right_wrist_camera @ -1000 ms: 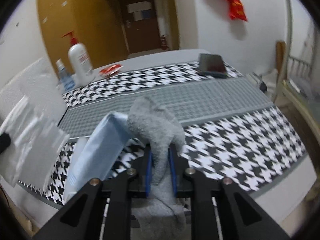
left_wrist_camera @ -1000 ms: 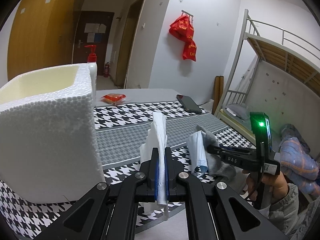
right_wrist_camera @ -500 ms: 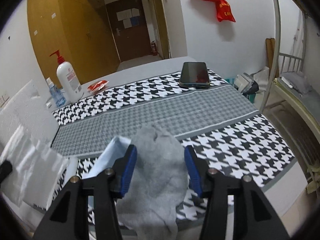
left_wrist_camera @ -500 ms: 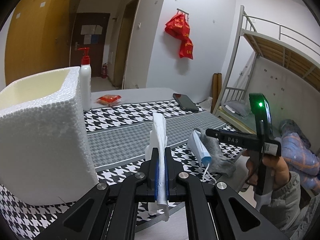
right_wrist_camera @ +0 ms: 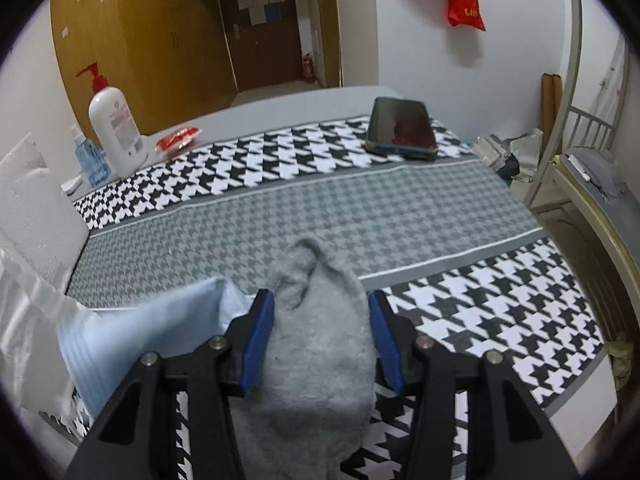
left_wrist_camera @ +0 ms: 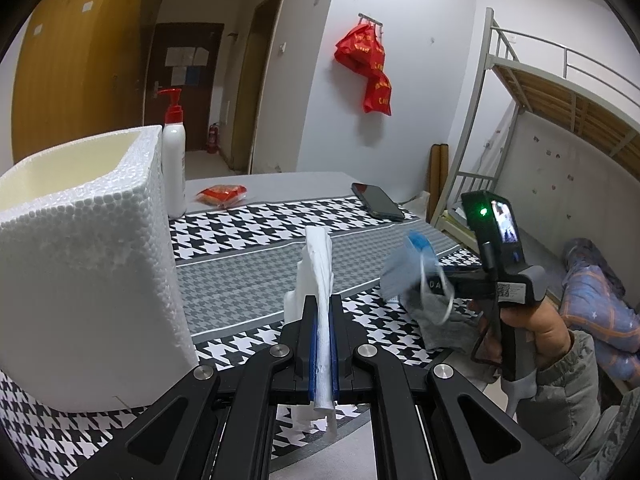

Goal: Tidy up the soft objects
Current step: 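Lift the grey sock up with the right gripper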

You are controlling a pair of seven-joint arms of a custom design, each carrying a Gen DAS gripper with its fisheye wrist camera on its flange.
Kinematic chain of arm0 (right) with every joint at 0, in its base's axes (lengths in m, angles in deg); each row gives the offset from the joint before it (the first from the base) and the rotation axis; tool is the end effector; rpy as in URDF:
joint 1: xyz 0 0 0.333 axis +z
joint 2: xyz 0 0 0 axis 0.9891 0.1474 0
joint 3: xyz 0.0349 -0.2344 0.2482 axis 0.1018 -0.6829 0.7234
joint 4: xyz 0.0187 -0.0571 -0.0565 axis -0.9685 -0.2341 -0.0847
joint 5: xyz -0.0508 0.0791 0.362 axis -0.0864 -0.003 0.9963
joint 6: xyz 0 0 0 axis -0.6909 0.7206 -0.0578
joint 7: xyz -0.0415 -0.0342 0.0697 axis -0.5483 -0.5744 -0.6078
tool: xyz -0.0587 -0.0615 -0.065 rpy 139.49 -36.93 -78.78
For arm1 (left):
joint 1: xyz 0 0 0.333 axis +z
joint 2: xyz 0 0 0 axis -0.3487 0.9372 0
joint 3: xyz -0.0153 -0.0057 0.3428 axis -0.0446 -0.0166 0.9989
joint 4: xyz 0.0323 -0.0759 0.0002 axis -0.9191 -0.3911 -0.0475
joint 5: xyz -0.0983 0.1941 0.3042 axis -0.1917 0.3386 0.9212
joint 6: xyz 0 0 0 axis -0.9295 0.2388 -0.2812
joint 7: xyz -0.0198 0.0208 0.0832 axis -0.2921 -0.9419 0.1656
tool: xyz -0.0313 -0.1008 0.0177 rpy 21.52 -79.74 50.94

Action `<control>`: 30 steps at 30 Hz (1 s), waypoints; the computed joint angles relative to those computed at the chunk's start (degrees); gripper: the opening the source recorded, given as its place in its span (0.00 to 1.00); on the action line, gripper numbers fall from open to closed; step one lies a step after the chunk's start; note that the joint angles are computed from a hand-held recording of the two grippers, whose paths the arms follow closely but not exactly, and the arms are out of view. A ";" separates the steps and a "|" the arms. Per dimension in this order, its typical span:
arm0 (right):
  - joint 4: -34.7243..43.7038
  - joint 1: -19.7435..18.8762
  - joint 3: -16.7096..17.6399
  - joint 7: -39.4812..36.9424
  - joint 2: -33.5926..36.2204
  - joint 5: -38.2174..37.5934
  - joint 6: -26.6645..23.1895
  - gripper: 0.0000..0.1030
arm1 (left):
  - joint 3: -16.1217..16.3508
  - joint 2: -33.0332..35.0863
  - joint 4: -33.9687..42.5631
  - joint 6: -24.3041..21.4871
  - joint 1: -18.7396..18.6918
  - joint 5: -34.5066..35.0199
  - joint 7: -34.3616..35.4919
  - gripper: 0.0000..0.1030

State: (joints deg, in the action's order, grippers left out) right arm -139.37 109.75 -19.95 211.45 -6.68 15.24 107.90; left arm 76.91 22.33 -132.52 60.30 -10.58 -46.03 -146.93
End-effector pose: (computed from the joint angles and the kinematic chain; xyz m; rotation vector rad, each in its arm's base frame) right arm 0.6738 0.2566 0.3234 -1.5244 2.0391 -0.6874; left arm 0.6337 0.0105 0.3755 -1.1963 2.2203 -1.3807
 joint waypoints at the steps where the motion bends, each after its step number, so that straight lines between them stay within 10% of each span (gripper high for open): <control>1: 0.33 -0.89 1.10 -1.62 0.31 1.12 -0.36 0.46 | 0.01 0.09 0.05 0.02 -0.04 0.17 -0.23 0.05; 7: 0.20 -0.01 -0.39 -0.53 0.54 0.15 1.21 0.12 | -0.06 -0.01 -0.13 0.38 -0.03 -0.11 0.02 0.05; 20: -3.67 9.28 -10.80 16.21 -5.48 -17.17 4.12 0.11 | 0.66 -1.55 -1.44 -0.92 0.32 -2.72 2.48 0.05; 30: -5.04 11.14 -9.83 28.51 -10.98 -33.31 -0.57 0.12 | 1.76 -3.46 -2.78 -2.43 0.54 -6.29 5.53 0.05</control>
State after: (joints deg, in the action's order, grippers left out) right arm -144.42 120.89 -29.78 239.96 -17.66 -18.08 107.33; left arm 78.67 18.87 -135.30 57.87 -10.04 -52.32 -141.41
